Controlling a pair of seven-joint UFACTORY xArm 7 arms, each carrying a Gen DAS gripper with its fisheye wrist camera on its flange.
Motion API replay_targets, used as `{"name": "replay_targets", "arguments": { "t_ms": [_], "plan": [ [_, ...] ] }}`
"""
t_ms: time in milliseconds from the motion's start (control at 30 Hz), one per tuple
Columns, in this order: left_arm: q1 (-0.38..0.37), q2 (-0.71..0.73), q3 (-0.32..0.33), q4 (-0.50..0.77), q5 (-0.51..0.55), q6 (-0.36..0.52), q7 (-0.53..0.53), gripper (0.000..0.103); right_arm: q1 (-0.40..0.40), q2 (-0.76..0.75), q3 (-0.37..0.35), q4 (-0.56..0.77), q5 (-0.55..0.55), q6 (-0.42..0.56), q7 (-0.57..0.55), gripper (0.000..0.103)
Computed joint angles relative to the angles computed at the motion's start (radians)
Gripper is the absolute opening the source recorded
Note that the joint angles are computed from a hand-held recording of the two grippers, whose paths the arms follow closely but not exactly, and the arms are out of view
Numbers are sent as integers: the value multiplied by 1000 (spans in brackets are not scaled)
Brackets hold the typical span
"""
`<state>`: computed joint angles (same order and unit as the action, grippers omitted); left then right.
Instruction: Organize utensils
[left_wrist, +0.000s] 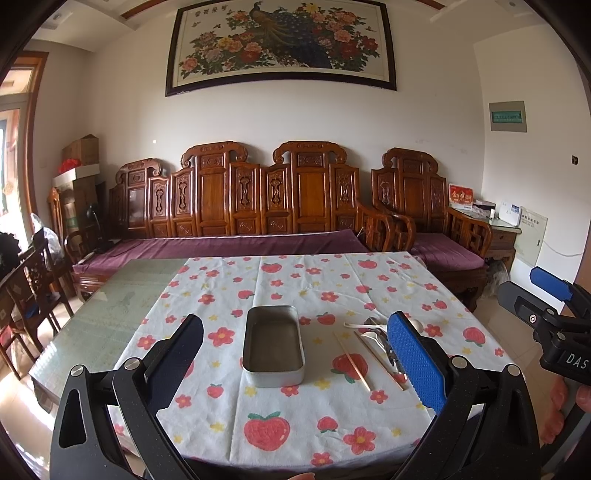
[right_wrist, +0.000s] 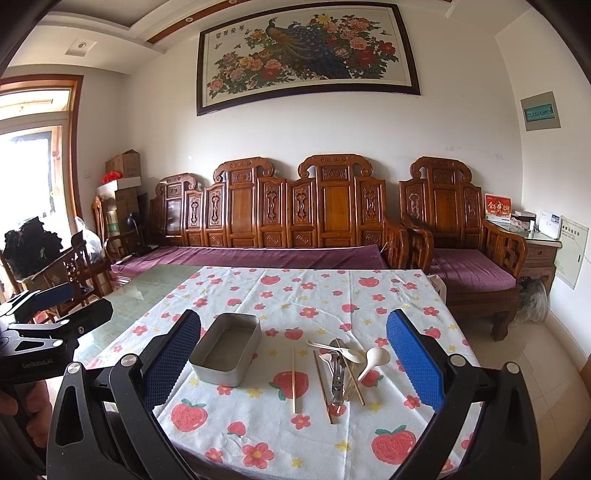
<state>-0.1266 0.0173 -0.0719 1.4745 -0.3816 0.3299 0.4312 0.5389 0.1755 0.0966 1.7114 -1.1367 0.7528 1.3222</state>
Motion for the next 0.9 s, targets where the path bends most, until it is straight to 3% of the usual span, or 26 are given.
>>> {"name": "replay_targets", "arguments": {
  "t_ms": [100,900],
  "plan": [
    [0,0,0,0,-1,0,0,97,4,18,2,48,26,16,-39,101],
    [-3,7,-4,8,3,20,-4,97,15,20,-7,50,40,15,-41,101]
  ]
}}
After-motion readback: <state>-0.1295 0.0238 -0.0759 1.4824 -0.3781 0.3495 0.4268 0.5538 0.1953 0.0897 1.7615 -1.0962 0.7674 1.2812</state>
